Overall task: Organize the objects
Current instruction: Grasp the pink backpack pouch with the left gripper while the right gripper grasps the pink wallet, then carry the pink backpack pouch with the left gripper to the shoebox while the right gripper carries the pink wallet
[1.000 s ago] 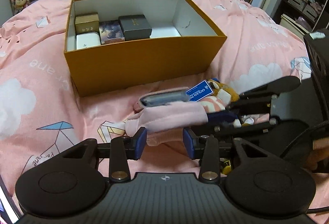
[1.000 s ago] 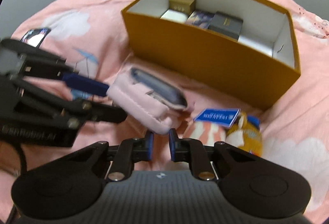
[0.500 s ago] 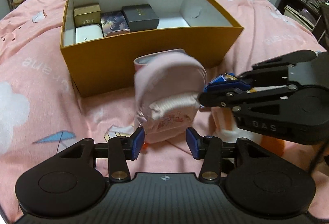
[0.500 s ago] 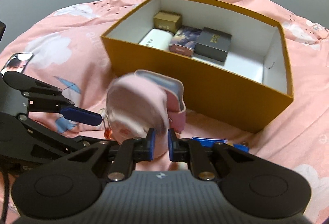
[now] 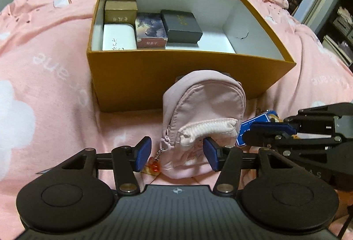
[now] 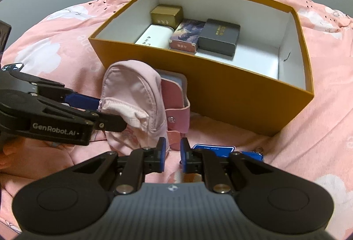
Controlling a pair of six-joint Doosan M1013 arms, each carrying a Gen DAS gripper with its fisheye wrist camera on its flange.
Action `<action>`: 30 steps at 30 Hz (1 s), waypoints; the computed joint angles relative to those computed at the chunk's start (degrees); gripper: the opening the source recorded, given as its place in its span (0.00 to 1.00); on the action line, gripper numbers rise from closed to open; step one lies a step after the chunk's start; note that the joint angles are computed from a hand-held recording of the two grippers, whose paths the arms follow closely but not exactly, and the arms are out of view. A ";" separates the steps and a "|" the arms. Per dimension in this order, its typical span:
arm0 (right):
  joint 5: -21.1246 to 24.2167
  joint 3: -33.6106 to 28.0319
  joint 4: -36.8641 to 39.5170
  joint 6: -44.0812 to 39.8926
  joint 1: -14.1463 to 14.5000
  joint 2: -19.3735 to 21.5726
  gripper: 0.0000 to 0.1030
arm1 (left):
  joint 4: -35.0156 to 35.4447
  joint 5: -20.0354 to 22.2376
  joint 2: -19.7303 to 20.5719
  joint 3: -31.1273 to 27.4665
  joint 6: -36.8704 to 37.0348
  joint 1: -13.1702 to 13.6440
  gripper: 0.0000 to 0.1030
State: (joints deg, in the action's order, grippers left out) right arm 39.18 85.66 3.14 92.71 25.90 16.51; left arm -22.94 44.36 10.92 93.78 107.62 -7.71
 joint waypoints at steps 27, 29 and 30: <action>3.97 -5.34 7.68 -15.40 -2.37 3.93 0.57 | 6.76 2.51 -0.90 -0.40 -15.20 1.25 0.28; 4.29 -5.79 8.79 -14.76 -2.74 4.60 0.57 | 7.71 2.19 -0.41 -0.65 -16.81 1.05 0.36; 4.13 -5.85 9.05 -14.36 -2.84 4.81 0.57 | 7.58 2.09 -0.20 -0.72 -17.33 1.09 0.46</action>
State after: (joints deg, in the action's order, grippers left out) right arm 43.31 79.81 12.19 78.35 23.06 21.32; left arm -15.36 46.45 10.72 93.06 90.29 -6.62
